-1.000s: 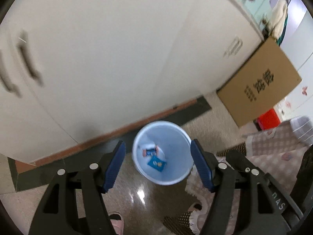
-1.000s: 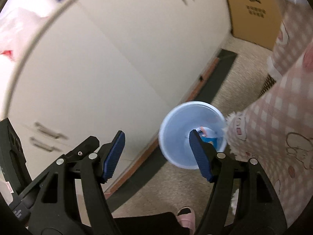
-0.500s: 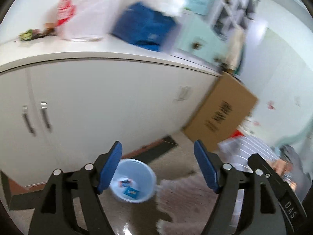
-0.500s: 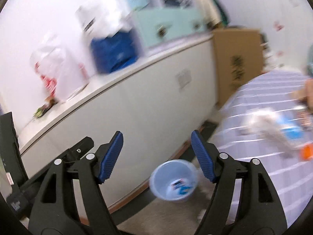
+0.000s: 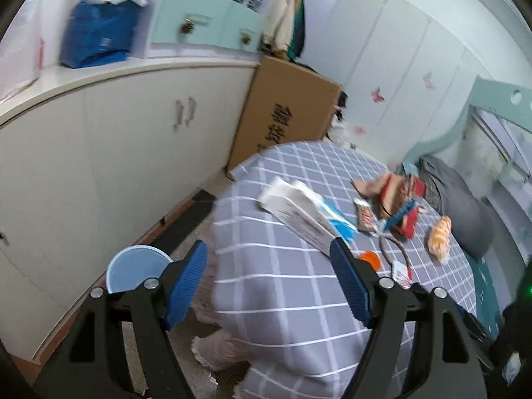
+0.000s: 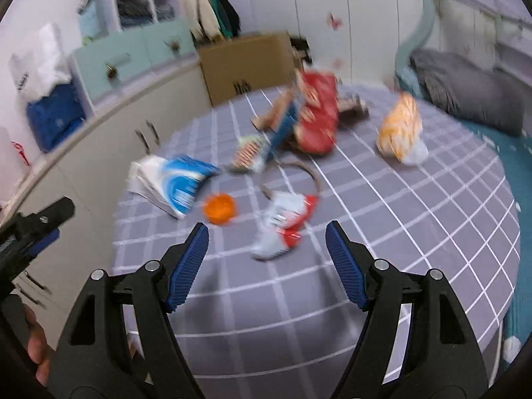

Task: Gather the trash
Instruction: 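Grasp the white-blue carton with the left tool while the right grasps a red-white wrapper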

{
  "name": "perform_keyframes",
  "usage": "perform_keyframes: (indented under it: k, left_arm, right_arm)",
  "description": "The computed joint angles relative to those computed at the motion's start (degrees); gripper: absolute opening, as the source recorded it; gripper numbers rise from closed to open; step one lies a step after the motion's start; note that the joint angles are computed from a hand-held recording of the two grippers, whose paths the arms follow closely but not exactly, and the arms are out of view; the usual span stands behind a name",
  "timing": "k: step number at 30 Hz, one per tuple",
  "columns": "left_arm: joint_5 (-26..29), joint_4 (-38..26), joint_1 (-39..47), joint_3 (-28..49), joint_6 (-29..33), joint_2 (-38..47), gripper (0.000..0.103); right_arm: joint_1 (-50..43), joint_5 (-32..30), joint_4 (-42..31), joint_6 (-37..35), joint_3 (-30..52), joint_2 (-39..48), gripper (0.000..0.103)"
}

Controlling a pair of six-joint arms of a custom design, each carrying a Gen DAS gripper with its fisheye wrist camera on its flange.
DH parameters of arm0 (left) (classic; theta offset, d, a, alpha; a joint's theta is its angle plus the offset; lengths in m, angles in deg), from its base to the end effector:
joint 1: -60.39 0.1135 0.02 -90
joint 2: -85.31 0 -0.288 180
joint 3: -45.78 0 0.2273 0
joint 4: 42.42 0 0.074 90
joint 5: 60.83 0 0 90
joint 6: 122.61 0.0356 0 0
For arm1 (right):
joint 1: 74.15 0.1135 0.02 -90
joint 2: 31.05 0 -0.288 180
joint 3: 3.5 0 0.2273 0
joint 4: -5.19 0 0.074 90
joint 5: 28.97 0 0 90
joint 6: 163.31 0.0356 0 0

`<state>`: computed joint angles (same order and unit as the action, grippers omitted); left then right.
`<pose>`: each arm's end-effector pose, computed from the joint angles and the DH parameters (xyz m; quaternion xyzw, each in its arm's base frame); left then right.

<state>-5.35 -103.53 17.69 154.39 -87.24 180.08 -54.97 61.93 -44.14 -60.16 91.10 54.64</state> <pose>0.2597 -0.2122 0.3790 -0.1999 0.8733 -0.0787 0.4373 0.2895 0.1001 0.3648 -0.0445 0.9067 0.1099 0.4047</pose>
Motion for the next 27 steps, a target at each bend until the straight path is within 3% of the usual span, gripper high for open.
perform_keyframes:
  k: [1,5,8,10,12,18,20,21,24,26,27]
  left_arm:
    - [1.21,0.34,0.15,1.12,0.36,1.34,0.075]
    - [3.74,-0.66,0.89,5.71,0.86,5.90,0.075]
    - [4.76,-2.03,1.65,9.14,0.08,8.88,0.074]
    - [4.83,-3.57,1.92,12.45,-0.20,11.56,0.075]
    - [5.11,-5.14,2.33,15.42,-0.35,13.90,0.075]
    - [6.25,-14.95,4.11,28.83,-3.90,23.27,0.074]
    - [5.68,-17.04,4.47,32.30,-3.64,25.36,0.074]
    - [5.61,-18.12,4.64,33.86,-3.58,26.33,0.074]
    - [5.31,-19.32,4.92,35.86,-3.21,27.86,0.062]
    - [7.48,-14.91,5.34,31.79,-1.88,25.86,0.046]
    - [8.21,-13.45,5.37,30.01,-1.82,24.92,0.040]
  right_arm:
    - [-2.20,-3.24,-0.41,-0.45,0.89,1.27,0.072]
    - [-3.93,-5.78,-2.11,-1.44,1.87,3.26,0.071]
    - [-4.06,-6.43,-4.67,-3.13,4.48,5.75,0.054]
    - [-4.91,-6.56,-3.88,-3.93,3.66,5.75,0.035]
    - [-5.62,-7.04,-3.33,-4.54,3.16,5.61,0.024]
    - [-8.94,-11.98,-1.41,-4.45,1.31,4.57,0.024]
    - [-9.90,-13.46,-1.59,-4.42,2.11,5.12,0.045]
    - [-10.19,-13.63,-1.33,-4.39,2.29,5.12,0.061]
    - [-10.10,-14.11,-2.62,-5.41,4.65,6.35,0.059]
    - [-9.29,-12.99,-3.90,-6.00,6.60,7.73,0.045]
    - [-8.88,-12.21,-4.69,-6.24,7.47,8.41,0.032]
